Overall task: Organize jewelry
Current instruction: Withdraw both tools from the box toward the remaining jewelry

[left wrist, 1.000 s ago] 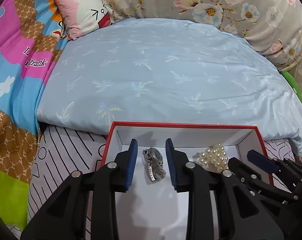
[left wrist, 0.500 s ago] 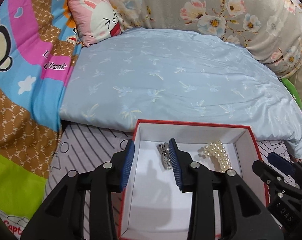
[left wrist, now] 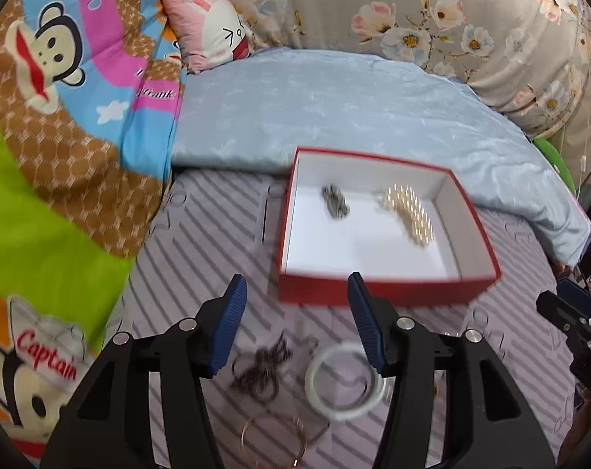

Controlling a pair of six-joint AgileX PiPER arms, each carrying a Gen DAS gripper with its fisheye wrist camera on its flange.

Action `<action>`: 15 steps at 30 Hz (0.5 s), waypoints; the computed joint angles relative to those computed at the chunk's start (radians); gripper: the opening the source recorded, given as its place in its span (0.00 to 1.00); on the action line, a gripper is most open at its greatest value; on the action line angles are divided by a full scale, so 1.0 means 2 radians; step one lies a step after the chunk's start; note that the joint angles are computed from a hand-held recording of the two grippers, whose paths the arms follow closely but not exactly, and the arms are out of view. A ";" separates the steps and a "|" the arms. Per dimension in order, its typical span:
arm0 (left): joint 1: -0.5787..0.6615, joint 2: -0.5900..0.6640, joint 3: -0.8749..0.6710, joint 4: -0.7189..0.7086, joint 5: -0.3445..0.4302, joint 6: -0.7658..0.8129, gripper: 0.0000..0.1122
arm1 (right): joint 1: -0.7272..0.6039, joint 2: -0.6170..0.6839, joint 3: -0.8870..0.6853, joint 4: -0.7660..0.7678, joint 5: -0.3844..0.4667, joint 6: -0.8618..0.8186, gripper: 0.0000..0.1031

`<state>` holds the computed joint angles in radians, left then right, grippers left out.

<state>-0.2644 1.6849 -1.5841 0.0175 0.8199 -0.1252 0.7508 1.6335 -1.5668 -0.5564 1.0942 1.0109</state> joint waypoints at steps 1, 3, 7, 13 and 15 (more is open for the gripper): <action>-0.002 -0.013 0.021 0.005 -0.003 -0.004 0.46 | 0.013 -0.015 0.024 -0.004 0.001 0.015 0.50; -0.002 -0.045 0.072 0.004 -0.011 -0.008 0.46 | 0.034 -0.032 0.054 -0.008 0.008 0.038 0.50; -0.010 -0.092 0.155 0.031 -0.026 -0.037 0.46 | 0.073 -0.071 0.121 -0.001 0.008 0.091 0.50; -0.016 -0.132 0.228 0.032 -0.031 -0.059 0.46 | 0.110 -0.098 0.186 0.002 0.007 0.155 0.50; -0.020 -0.141 0.242 0.031 -0.033 -0.064 0.46 | 0.114 -0.101 0.201 0.003 0.001 0.165 0.50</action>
<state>-0.3036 1.4032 -1.1010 0.0797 0.7530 -0.2529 0.9786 1.4319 -1.1648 -0.5504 1.0960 1.3410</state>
